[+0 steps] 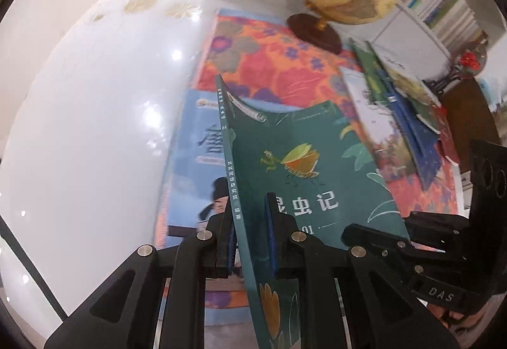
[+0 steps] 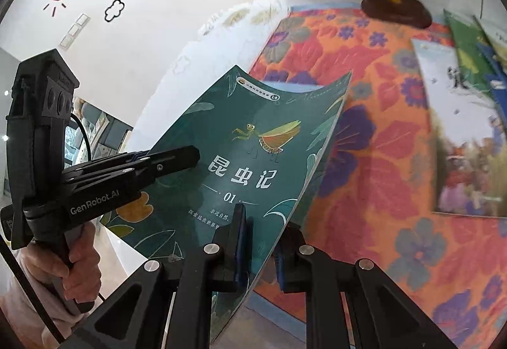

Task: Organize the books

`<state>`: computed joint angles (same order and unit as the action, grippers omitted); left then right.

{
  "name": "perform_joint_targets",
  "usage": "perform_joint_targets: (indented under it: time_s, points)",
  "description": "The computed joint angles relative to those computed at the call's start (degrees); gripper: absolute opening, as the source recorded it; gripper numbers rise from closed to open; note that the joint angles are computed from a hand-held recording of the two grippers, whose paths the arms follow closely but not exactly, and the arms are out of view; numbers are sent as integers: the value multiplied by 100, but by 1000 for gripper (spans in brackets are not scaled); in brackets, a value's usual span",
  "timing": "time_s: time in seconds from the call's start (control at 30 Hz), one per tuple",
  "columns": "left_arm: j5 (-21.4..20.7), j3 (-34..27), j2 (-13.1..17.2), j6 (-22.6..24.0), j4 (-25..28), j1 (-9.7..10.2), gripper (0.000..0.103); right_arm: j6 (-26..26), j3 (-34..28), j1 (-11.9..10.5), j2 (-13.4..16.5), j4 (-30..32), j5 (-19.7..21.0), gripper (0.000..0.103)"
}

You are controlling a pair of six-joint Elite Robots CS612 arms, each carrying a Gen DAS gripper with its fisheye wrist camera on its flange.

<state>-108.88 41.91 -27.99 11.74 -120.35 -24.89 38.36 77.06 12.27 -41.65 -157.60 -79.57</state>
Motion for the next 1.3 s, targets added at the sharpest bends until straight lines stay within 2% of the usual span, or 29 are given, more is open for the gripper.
perform_joint_targets:
  time_s: [0.1,0.27,0.37,0.53,0.63,0.97,1.03,1.1,1.3]
  points:
    - [21,-60,63,-75,25,23,12,-3,-128,37,79,120,-65,16]
    - [53,-279,235,-368,166,67,14,276,-234,9,236,153,260,16]
    - [230,-466,359,-445,347,55,17,363,-328,54,300,306,114,16]
    - [354,-523,409,-496,387,49,19,678,-294,41,363,260,281,16]
    - [458,-524,417,-502,387,42,23,694,-270,25,356,218,323,16]
    - [817,-695,489,-378,633,-6,28,910,-63,13,268,-13,332,20]
    - [899,-720,498,-368,662,-19,30,919,-12,-10,242,-26,434,21]
    - [1084,-718,504,-329,688,-41,33,1086,69,-38,208,-77,540,22]
    - [1022,-741,519,-422,694,-22,33,1718,530,-84,-99,-11,390,25]
